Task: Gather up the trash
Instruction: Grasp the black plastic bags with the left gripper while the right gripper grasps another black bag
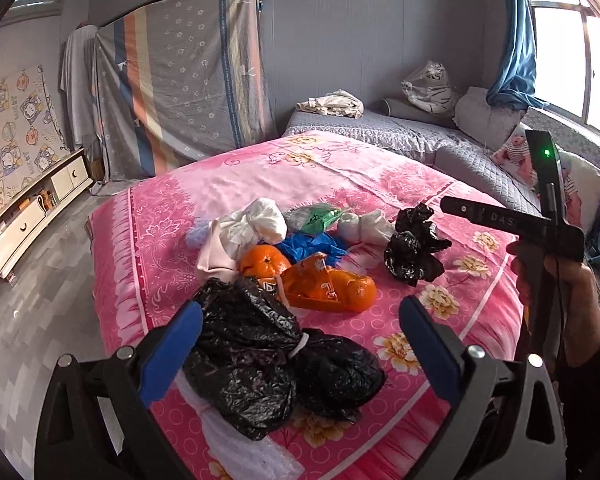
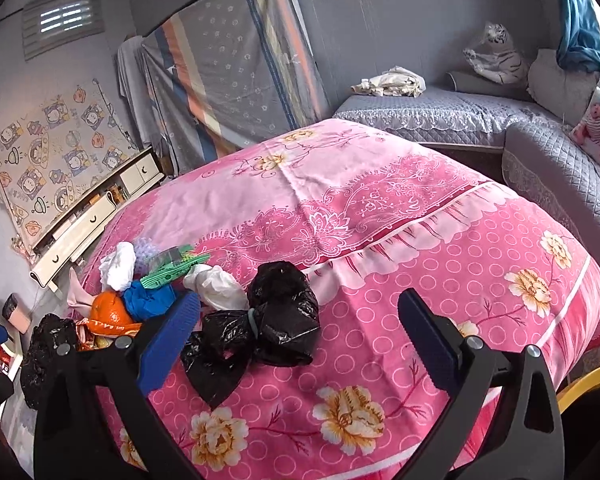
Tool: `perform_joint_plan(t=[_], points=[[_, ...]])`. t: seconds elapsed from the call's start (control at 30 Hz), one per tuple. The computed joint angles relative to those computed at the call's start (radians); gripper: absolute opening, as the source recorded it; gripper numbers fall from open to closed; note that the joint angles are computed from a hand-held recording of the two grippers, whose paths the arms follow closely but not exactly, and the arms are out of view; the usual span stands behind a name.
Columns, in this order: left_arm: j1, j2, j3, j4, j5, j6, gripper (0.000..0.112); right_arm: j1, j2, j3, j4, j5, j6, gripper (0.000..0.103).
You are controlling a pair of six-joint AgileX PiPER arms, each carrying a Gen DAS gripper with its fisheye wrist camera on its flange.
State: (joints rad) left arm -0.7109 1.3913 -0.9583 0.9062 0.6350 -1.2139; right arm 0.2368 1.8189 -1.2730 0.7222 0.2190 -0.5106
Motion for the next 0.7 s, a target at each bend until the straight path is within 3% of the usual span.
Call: perform_joint_plan(t=[0.13,0.23,0.37,0.43,0.7], points=[[0.030,0.036,-0.001,0.003,-0.046,0.016,0.095,0.003,0.070,-0.100,-0.044,0.073,0.044,0.095],[0.058,0.058,0.006,0.004,-0.072,0.023,0.095,0.022,0.109,-0.156,-0.164,0.084,0.157,0.095],[0.123,0.072,0.019,-0.106,-0.140,0.113,0.082,0.029,0.159,-0.208,-0.225,0.109,0.240,0.095],[0.133,0.081,0.023,-0.105,-0.138,0.113,0.079,0.033,0.171,-0.218,-0.263,0.115,0.282,0.094],[0.189,0.132,0.023,-0.197,-0.178,0.198,0.050,0.035,0.242,-0.297,-0.362,0.181,0.381,0.071]])
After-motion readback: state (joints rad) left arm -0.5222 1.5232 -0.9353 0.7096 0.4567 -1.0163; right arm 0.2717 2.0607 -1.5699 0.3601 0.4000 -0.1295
